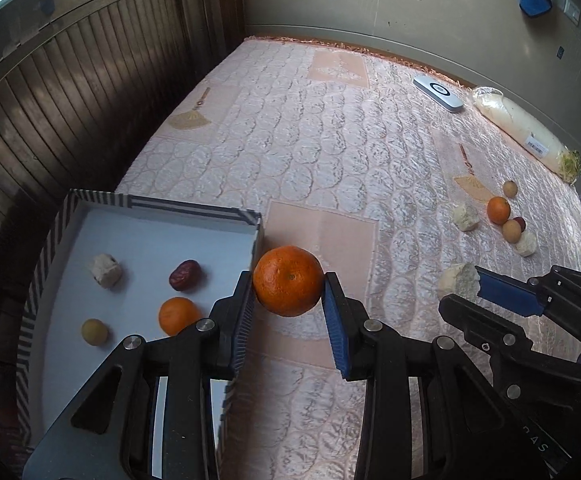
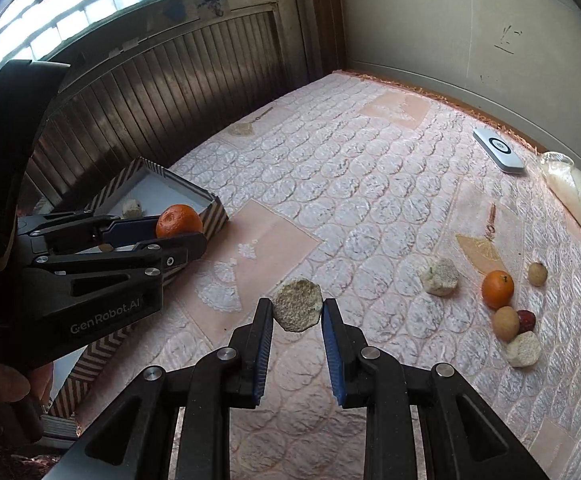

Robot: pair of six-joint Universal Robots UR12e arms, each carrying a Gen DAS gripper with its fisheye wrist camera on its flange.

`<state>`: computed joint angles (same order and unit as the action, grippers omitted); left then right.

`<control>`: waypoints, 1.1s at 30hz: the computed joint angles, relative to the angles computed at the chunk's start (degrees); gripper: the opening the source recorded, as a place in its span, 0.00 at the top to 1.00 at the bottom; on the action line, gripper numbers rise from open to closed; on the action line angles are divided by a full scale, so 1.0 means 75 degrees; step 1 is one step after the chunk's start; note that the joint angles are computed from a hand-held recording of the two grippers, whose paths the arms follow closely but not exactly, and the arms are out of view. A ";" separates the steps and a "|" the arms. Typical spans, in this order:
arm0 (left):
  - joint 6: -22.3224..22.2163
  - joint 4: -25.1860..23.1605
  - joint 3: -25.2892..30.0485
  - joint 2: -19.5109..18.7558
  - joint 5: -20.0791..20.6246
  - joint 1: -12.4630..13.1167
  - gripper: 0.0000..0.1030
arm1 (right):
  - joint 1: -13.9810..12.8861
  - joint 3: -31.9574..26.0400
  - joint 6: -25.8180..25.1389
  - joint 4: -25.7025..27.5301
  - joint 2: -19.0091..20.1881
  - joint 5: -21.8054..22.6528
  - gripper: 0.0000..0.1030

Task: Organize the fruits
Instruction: 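Carry the orange and the pale slice over the white tray with both grippers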

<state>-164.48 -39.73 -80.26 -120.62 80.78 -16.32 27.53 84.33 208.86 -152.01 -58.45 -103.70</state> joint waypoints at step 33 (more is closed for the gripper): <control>-0.0986 -0.0174 -0.0497 0.0192 0.0639 0.1044 0.68 | 0.0318 -0.3048 -0.1777 0.1394 0.1910 0.1732 0.77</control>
<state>-171.87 -41.03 -83.99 -119.18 85.57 -8.49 29.91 61.47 195.54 -141.56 -44.13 -90.70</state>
